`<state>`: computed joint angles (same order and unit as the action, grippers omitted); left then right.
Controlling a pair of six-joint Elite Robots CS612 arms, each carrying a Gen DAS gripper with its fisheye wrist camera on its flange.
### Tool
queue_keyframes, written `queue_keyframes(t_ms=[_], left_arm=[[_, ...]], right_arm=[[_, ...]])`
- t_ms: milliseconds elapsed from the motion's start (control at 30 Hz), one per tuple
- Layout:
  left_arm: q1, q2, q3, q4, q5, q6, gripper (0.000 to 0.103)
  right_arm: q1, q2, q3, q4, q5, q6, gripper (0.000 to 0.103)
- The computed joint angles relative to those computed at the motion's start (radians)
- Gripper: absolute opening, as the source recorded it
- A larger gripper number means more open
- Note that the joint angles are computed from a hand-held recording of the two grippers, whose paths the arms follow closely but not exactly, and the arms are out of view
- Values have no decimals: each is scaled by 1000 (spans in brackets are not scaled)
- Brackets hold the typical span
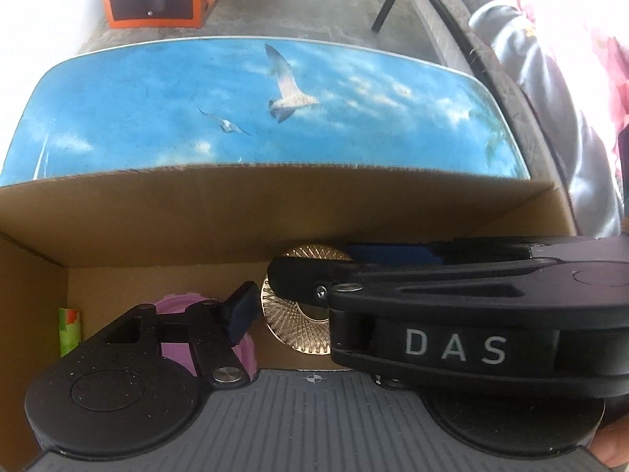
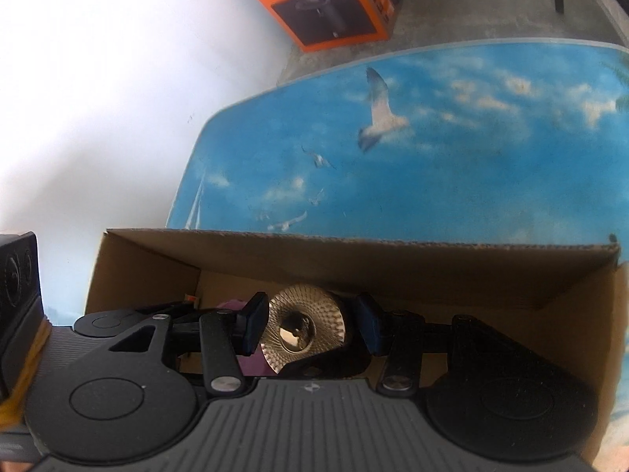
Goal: Organize rigid objects
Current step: 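Carry the gold-lidded jar with the right gripper into the box, then release the jar and move the right gripper to the green dropper bottle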
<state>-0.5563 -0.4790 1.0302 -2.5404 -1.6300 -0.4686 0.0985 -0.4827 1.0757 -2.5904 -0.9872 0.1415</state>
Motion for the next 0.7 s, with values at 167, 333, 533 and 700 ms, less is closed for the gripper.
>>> queue_keyframes(t_ms=[167,333,533,700], left_arm=[[0,-44,67,-86,-6,-22,76],[-8,-113,169,-190,-14,-19,79],[-28,-233,355,-377,15,-1,81],[-64,-333,536,-572,104,38,89]], right_arm=[[-6,-43,71,-121,10,29,55],[-23,-122,210,-330,42,82,55],[-61,-240,449,-717,132,166,56],[-86,-305,622,-1023,185,202,57]])
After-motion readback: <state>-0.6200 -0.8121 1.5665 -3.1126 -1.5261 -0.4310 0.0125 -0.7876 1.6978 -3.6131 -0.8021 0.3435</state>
